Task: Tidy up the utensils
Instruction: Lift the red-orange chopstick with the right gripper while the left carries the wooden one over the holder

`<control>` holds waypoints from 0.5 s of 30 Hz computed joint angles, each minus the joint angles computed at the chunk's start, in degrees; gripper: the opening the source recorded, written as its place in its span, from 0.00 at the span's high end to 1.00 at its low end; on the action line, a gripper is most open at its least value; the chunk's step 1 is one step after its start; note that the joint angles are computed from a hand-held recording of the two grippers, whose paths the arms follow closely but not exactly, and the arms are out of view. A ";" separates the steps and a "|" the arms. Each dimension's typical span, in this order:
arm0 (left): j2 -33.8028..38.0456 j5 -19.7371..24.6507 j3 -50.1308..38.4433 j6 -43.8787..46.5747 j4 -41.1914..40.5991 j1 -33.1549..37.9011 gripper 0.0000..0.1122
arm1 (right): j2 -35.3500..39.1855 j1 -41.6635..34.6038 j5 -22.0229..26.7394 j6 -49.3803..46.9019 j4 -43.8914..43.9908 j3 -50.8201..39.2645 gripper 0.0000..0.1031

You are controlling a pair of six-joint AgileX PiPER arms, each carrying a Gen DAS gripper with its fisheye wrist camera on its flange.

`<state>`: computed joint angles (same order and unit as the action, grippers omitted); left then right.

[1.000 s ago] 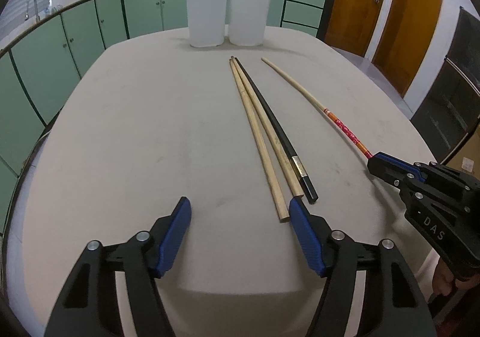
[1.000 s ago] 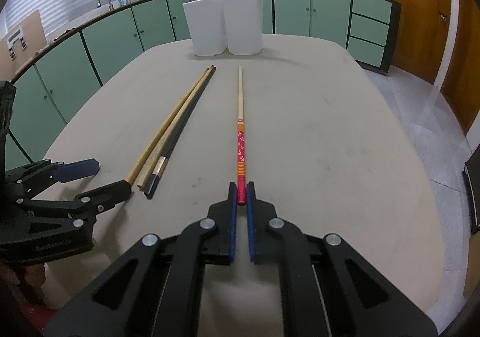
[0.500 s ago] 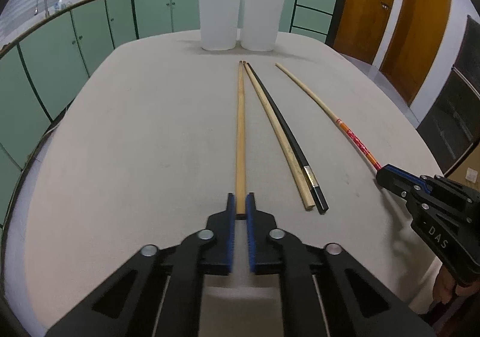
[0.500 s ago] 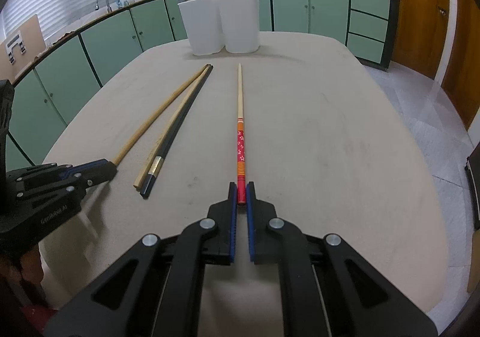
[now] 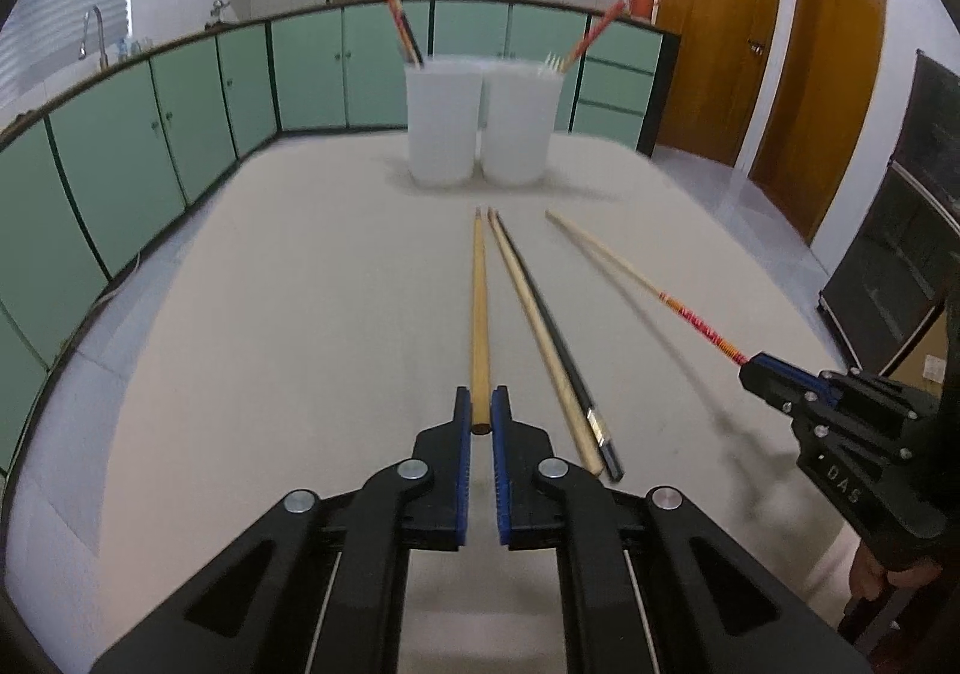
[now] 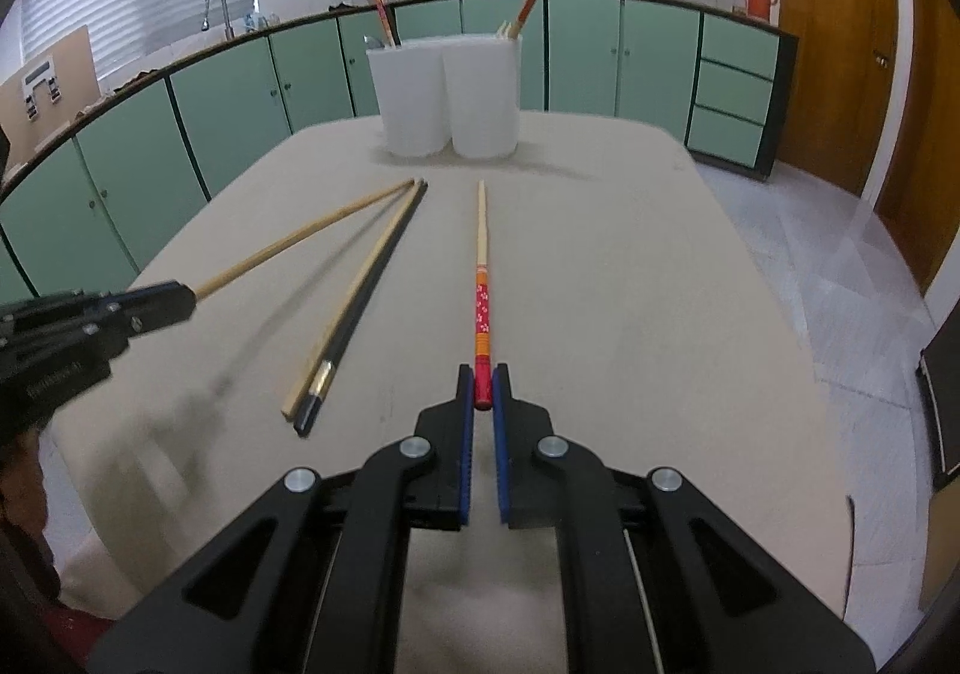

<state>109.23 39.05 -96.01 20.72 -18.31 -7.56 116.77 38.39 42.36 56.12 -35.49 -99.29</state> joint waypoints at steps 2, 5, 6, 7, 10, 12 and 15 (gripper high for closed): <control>-0.61 -0.25 -0.64 0.66 -0.69 0.24 0.94 | -0.41 -0.01 0.33 0.07 -1.21 -0.52 0.95; -1.37 -0.53 -1.59 1.56 -1.65 0.57 0.94 | -1.03 0.07 0.60 0.27 -2.72 -1.19 0.95; -1.43 -0.58 -2.13 1.82 -1.97 0.67 0.94 | -1.22 0.16 0.57 0.56 -3.24 -1.16 0.95; -1.51 -0.69 -2.47 1.96 -2.13 0.73 0.94 | -1.43 0.19 0.59 0.62 -3.76 -1.38 0.95; -1.34 -0.84 -3.99 1.90 -2.32 0.74 0.94 | -1.63 0.15 0.97 -0.19 -4.22 -2.71 0.95; -1.23 -0.87 -5.23 1.96 -2.72 0.88 0.94 | -1.87 0.00 0.93 -0.76 -4.14 -3.44 0.95; -1.18 -1.00 -7.01 2.30 -3.25 1.21 0.94 | -2.14 -0.55 1.24 -3.22 -2.88 -5.83 0.95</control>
